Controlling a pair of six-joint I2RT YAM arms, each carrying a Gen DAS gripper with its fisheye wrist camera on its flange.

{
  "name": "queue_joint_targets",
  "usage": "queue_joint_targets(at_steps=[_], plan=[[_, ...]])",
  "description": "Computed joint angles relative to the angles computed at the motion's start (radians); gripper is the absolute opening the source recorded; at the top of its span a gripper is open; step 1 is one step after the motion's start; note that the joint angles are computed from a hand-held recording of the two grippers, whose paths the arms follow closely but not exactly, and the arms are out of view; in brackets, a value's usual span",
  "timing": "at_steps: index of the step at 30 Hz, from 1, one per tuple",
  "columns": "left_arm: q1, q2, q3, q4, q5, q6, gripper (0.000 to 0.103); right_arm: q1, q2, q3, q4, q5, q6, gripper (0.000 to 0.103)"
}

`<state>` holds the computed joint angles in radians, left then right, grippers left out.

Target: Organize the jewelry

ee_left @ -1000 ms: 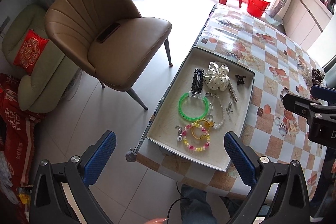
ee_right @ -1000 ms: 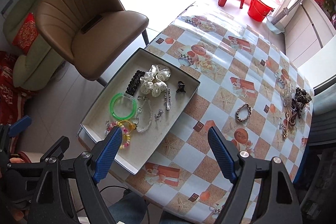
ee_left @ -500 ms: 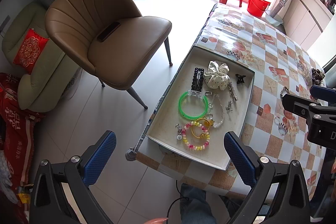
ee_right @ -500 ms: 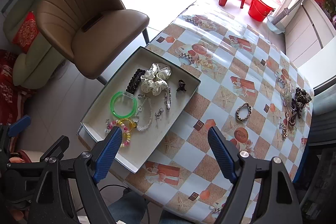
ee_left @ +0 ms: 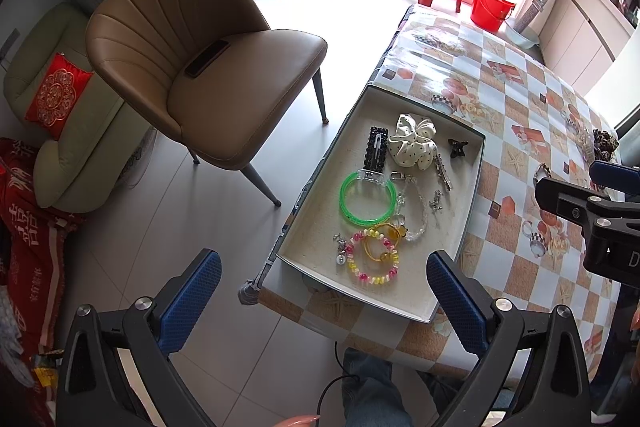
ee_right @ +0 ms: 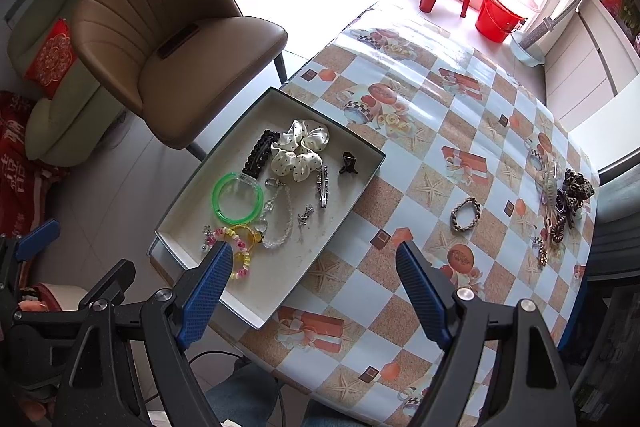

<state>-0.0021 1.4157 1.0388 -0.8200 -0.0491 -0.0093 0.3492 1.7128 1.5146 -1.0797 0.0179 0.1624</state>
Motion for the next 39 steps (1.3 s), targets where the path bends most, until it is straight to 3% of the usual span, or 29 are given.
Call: queue_joint_targets(at_steps=[39], plan=[[0.0, -0.006, -0.01, 0.0, -0.002, -0.001, 0.103, 0.003, 0.005, 0.007, -0.005, 0.0, 0.003, 0.086]])
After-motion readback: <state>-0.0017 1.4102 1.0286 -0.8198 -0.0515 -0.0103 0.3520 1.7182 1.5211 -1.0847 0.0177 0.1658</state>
